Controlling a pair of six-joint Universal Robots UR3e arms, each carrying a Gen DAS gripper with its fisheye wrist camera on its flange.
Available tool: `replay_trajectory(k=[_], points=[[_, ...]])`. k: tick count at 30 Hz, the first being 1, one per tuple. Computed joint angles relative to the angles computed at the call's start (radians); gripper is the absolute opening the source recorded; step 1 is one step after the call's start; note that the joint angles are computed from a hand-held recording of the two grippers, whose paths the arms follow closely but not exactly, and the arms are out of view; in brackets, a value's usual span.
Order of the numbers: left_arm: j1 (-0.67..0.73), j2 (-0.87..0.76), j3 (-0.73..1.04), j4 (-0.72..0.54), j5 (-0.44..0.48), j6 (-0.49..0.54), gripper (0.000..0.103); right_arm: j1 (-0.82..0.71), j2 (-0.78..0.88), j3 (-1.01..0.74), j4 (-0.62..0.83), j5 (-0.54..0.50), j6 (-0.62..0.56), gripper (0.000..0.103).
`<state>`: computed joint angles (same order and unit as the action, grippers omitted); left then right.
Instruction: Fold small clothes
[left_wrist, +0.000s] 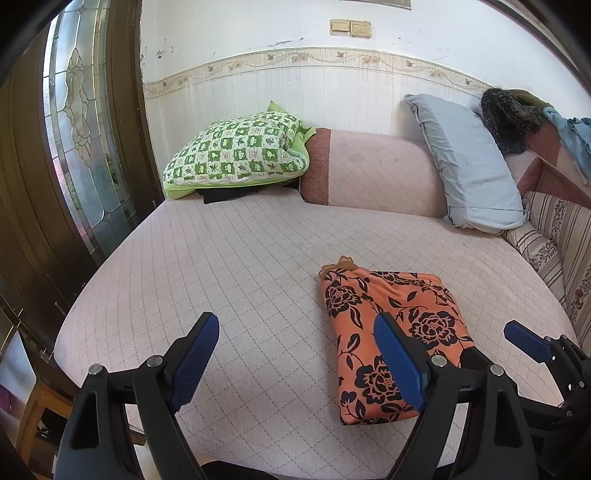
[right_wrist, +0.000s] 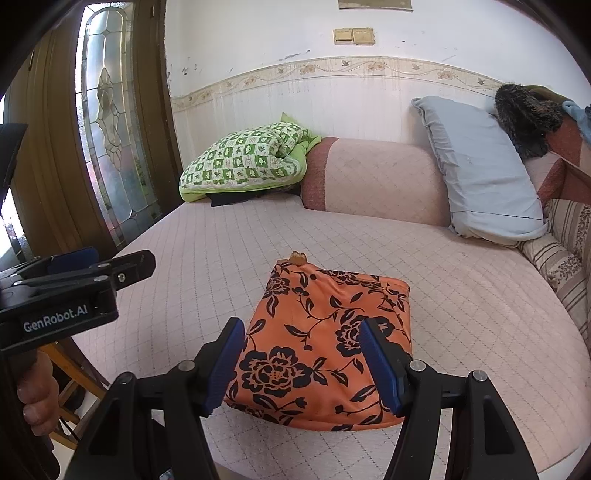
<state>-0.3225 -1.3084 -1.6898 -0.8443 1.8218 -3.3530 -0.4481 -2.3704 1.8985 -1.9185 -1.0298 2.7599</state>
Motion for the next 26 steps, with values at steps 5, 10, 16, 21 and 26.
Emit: replay_trajectory(k=[5, 10, 16, 21, 26], points=[[0.021, 0.009, -0.010, 0.001, -0.020, 0.005, 0.086, 0.047, 0.030, 0.005, -0.043, -0.033, 0.037, 0.068], [0.035, 0.014, -0.020, 0.006, -0.037, 0.010, 0.086, 0.086, 0.051, 0.009, -0.085, -0.065, 0.065, 0.068], [0.045, 0.015, -0.027, 0.012, -0.053, 0.015, 0.086, 0.090, 0.059, 0.008, -0.093, -0.075, 0.072, 0.068], [0.049, 0.008, -0.037, 0.035, -0.061, 0.018, 0.086, 0.110, 0.075, 0.012, -0.113, -0.092, 0.082, 0.068], [0.068, -0.020, -0.051, 0.052, -0.094, 0.030, 0.086, 0.150, 0.111, 0.021, -0.163, -0.131, 0.103, 0.068]])
